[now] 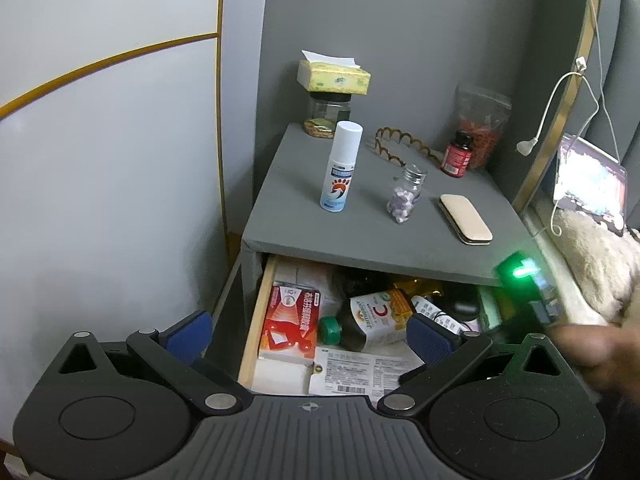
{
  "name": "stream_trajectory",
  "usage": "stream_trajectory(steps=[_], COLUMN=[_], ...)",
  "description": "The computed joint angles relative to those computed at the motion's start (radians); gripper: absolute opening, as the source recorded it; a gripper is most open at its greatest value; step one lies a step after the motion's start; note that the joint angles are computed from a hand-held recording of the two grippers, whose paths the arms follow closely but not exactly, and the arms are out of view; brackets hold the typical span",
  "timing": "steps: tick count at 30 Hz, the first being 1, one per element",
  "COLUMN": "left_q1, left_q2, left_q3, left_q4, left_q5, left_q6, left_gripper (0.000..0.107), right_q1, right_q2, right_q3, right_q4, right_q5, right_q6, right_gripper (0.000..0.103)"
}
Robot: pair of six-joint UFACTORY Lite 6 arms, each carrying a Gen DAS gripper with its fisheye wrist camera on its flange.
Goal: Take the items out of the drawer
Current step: 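Open the right gripper and pull the right tool back from the case, then lower the right tool into the drawer toward the white paper leaflet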
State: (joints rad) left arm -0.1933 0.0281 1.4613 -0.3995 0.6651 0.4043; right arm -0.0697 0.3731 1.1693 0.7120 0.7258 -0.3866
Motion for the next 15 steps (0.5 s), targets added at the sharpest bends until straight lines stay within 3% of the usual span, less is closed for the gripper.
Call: stream_trajectory(steps=[5,8,10,15], left_q1=[-0.002,-0.006,-0.009,-0.009], left_q2=[0.013,0.013,0.010,0.008], left_q3=[0.003,0.000,-0.004,-0.010], left_q4=[0.001,0.002,0.000,0.002], left_q5=[0.007,0.008,0.006,0.003], left_q6=[-0.004,-0.006,-0.004,-0.007], left_gripper=[0.102,0.102,0.102,0.102], right_q1=[-0.051,-0.052,-0.059,-0.170], right_q2=[0.103,0.075,0.045,-0.070], right_q3=[-0.016,-0.031,-0.052,-0.219], right_q4=[0.237,0.231,0.212,0.449], right_q5=[0.024,-0.005,-0.022,0.012], right_q6=[-0.036,0.057,0.104,-0.087], right_gripper=[0.080,0.071,0.057,0.054])
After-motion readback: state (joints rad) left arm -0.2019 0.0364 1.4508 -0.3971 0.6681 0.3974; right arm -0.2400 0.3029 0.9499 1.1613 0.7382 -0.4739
